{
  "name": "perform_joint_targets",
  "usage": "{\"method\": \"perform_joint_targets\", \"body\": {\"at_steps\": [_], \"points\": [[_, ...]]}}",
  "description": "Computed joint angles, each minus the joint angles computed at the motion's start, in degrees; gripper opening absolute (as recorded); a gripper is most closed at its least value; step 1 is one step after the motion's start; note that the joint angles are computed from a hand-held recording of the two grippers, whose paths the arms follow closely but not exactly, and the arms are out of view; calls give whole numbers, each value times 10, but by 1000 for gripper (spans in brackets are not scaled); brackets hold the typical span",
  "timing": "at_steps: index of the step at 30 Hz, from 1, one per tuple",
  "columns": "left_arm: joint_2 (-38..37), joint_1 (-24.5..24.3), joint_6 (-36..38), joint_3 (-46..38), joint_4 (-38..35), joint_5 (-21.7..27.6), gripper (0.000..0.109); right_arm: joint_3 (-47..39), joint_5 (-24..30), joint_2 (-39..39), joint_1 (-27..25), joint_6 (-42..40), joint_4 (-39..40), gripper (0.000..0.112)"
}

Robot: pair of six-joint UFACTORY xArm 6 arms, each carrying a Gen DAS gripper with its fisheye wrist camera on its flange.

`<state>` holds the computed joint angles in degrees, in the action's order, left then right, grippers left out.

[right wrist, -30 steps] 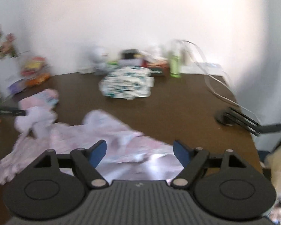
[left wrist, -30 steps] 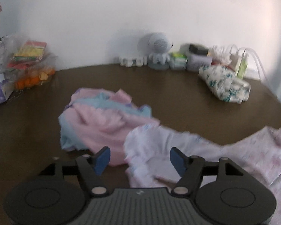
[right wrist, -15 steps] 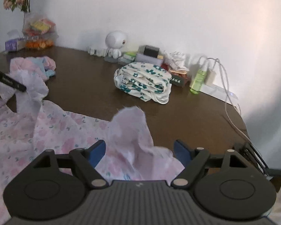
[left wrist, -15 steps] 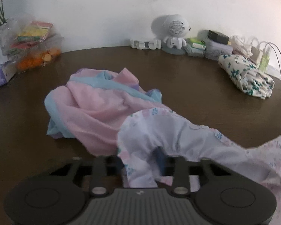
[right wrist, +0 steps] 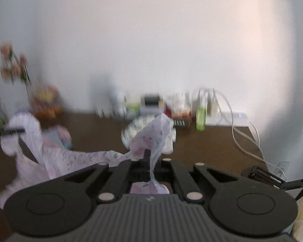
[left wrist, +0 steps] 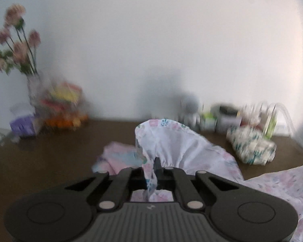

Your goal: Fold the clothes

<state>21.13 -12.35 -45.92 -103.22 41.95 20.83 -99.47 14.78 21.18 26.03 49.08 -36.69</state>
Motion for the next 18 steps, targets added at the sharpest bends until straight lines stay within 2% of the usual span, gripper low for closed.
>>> {"method": "perform_joint_targets", "body": {"at_steps": [3,6,10,12,14,16,18], "points": [[-79,9,-129,69,139,-45,1,58,-56,-59,-9,50,-32,0],[-167,22,-283,132,303,-80,1,101,-79,-114,-6,103,-92,0],[-289,13,-455,209,510,-73,1,149,-82,-179,9,152,-159,0],[-339,-6,-467,242,547,-49,1,172,-80,-210,20,178,-186,0],[-387,-23,-435,276,544,-30,1,200,-73,-244,35,177,-186,0],[-425,-35,-396,298,534,-22,2,221,-66,-269,48,150,-155,0],[-447,-39,-337,307,505,-24,2,234,-55,-287,60,92,-91,0]]}}
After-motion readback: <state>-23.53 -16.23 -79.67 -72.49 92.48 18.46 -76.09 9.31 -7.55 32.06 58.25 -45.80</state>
